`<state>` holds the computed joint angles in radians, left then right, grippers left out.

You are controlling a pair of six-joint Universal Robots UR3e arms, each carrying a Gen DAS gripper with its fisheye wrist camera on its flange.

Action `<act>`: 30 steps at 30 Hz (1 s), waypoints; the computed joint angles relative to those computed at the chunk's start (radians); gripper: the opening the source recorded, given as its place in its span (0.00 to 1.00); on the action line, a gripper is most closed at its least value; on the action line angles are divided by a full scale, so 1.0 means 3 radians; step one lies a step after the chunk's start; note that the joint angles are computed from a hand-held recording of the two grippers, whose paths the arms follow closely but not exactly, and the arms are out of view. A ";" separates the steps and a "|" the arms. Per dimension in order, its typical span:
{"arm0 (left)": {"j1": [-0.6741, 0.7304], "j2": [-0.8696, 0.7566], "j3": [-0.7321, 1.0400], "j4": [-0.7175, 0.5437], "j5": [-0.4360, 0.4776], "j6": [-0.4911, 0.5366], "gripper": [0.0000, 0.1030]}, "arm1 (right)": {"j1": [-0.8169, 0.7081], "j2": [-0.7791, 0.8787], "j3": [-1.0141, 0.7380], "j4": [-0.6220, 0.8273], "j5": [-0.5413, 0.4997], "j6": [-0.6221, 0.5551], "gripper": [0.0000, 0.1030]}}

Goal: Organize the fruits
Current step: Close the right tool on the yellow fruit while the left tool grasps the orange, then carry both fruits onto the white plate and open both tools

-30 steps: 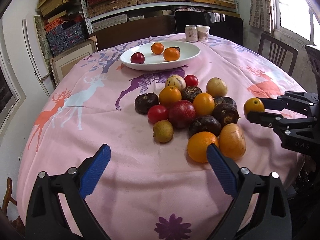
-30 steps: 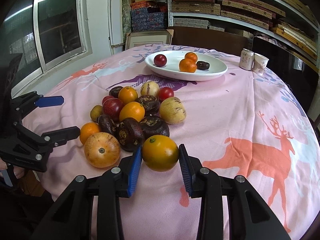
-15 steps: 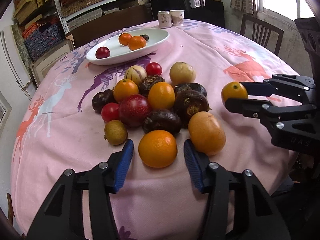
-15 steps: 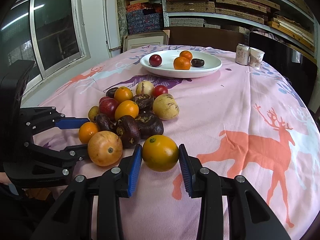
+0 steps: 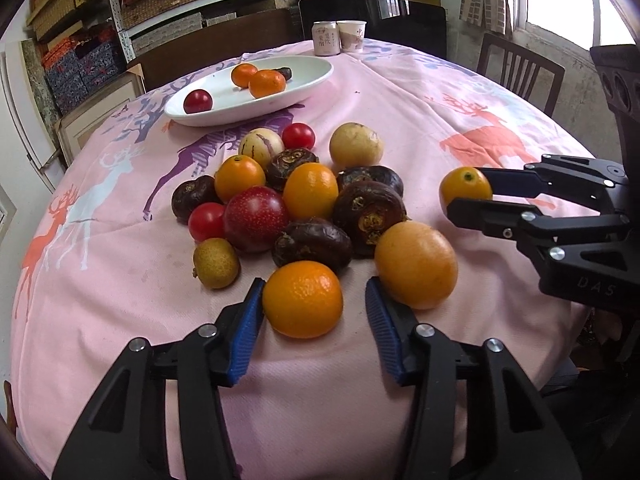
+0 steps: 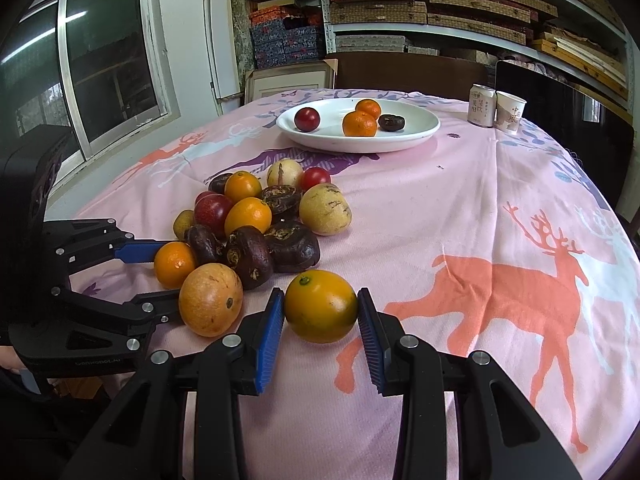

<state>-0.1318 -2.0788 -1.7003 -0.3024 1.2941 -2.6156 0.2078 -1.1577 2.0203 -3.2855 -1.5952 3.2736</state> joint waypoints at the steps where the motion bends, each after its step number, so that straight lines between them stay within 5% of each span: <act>1: 0.0008 0.0014 -0.0013 -0.0008 -0.0017 0.0002 0.48 | 0.0000 -0.0001 -0.0003 0.0004 0.0000 -0.0002 0.36; 9: 0.0032 0.0011 -0.0039 0.0052 -0.0059 0.0032 0.48 | 0.0024 -0.0009 -0.0043 0.0075 -0.0022 -0.0009 0.36; 13: 0.0116 0.0037 -0.0046 0.0026 -0.0177 -0.0007 0.36 | 0.0014 -0.0035 -0.0028 0.0085 -0.0025 -0.0010 0.36; 30: 0.0173 0.0055 -0.0104 0.0002 -0.0280 -0.0075 0.35 | 0.0023 0.0021 -0.0067 0.0081 -0.0067 0.0016 0.36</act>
